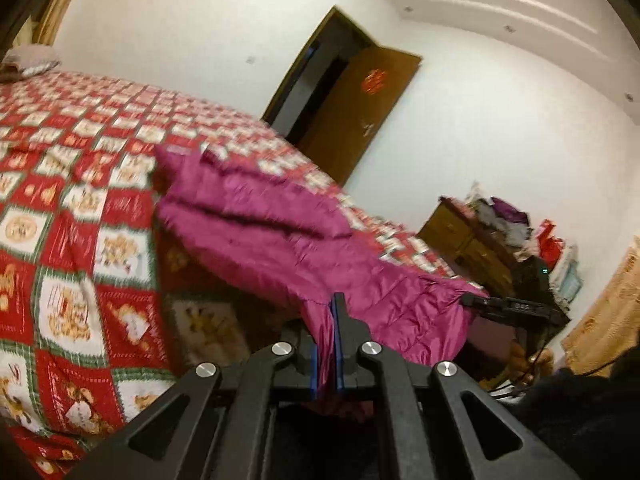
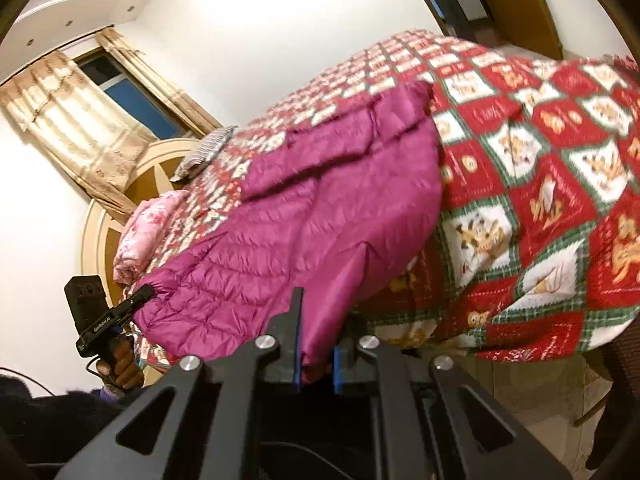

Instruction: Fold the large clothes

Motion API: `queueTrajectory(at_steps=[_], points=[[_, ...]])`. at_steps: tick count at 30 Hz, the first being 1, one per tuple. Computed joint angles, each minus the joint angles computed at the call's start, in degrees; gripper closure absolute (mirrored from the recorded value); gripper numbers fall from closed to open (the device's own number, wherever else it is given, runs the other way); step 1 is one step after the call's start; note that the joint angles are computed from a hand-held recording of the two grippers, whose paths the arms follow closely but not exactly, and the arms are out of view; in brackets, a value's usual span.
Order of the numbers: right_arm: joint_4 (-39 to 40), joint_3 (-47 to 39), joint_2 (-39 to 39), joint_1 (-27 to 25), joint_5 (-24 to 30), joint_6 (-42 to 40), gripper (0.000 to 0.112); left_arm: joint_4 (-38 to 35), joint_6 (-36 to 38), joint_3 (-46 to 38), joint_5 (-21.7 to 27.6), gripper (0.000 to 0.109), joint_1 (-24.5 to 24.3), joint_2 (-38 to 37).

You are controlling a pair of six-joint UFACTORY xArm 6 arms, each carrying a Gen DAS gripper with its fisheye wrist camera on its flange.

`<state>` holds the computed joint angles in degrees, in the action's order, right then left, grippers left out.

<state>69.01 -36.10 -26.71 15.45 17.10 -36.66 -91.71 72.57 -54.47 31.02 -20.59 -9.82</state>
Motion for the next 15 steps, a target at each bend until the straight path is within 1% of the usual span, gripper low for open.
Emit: queueTrajectory(at_steps=[2, 4, 6, 9, 11, 15], points=[[-2.60, 0.82, -2.52, 0.42, -1.37, 1.89, 0.099, 0.12, 1.11, 0.28, -0.43, 0.104, -0.40, -1.65], [-4.66, 0.68, -4.60, -0.01, -2.54, 3.64, 0.099, 1.32, 1.25, -0.73, -1.88, 0.104, -0.96, -2.49], [-3.94, 0.09, -5.13, -0.39, -3.64, 3.09, 0.099, 1.79, 1.06, -2.46, -2.50, 0.104, -0.84, -2.30], [1.68, -2.83, -4.22, -1.91, -3.32, -1.46, 0.099, 1.56, 0.42, -5.94, -2.40, 0.104, 0.25, -0.18], [5.57, -5.50, -2.26, -3.06, -2.54, -5.02, 0.099, 1.60, -0.23, -8.69, -3.06, 0.104, 0.80, 2.10], [8.73, -13.13, 4.57, -5.29, -0.97, -8.66, 0.099, 5.80, -6.63, -16.94, -4.43, 0.104, 1.84, 9.26]])
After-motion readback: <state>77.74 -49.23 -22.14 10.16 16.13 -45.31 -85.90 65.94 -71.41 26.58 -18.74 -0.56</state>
